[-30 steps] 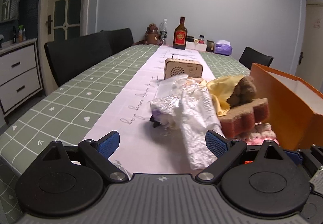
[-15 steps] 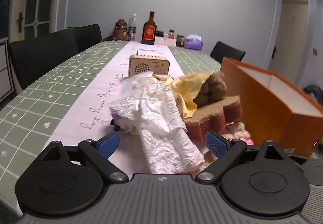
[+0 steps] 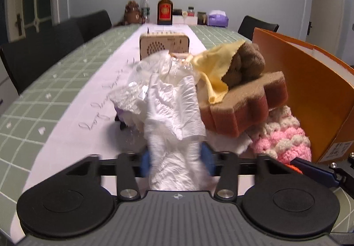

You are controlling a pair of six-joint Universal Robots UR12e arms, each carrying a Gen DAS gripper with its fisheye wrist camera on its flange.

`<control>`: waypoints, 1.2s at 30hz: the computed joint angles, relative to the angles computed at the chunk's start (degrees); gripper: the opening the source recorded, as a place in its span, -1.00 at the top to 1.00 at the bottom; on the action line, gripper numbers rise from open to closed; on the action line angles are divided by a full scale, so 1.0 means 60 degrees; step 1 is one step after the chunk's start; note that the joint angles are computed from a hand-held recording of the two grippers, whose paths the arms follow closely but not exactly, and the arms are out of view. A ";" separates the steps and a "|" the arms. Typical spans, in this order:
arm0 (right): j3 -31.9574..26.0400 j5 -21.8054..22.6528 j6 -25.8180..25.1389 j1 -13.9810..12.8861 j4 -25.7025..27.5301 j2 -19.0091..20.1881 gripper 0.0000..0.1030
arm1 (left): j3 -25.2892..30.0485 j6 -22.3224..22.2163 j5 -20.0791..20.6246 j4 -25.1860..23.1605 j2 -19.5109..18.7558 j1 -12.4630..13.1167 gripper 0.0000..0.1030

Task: Organize soft objects
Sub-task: 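Grasp the orange crocheted ball with the right tool while the left tool grasps white cloth, then lift the white cloth with the left tool while the right tool holds the orange ball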

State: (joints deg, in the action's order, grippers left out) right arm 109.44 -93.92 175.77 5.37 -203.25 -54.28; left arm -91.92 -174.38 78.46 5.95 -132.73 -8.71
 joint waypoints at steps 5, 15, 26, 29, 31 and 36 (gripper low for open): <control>0.0012 0.0010 -0.0013 -0.0008 -0.0016 0.0001 0.04 | -0.0283 -0.0045 -0.0302 0.0337 0.0230 0.0139 0.81; 0.0026 -0.0022 -0.0033 0.0006 0.0066 -0.0034 0.04 | -0.0804 0.0559 -0.0791 -0.0289 0.1136 0.0654 0.90; 0.0018 -0.0010 -0.0059 -0.0007 0.0150 -0.0052 0.03 | -0.1339 0.0681 -0.0213 0.0355 0.1960 0.1161 0.90; 0.0000 -0.0046 -0.0078 0.0003 0.0229 -0.0070 0.03 | -0.1360 0.0794 -0.0562 0.0553 0.2018 0.1236 0.90; -0.0008 -0.0066 -0.0040 0.0007 0.0255 -0.0072 0.03 | -0.1241 0.0713 -0.0687 0.0490 0.1936 0.1211 0.90; -0.0010 -0.0100 0.0015 0.0012 0.0328 -0.0097 0.03 | -0.0643 0.0594 -0.1927 -0.0614 0.1386 0.1092 0.90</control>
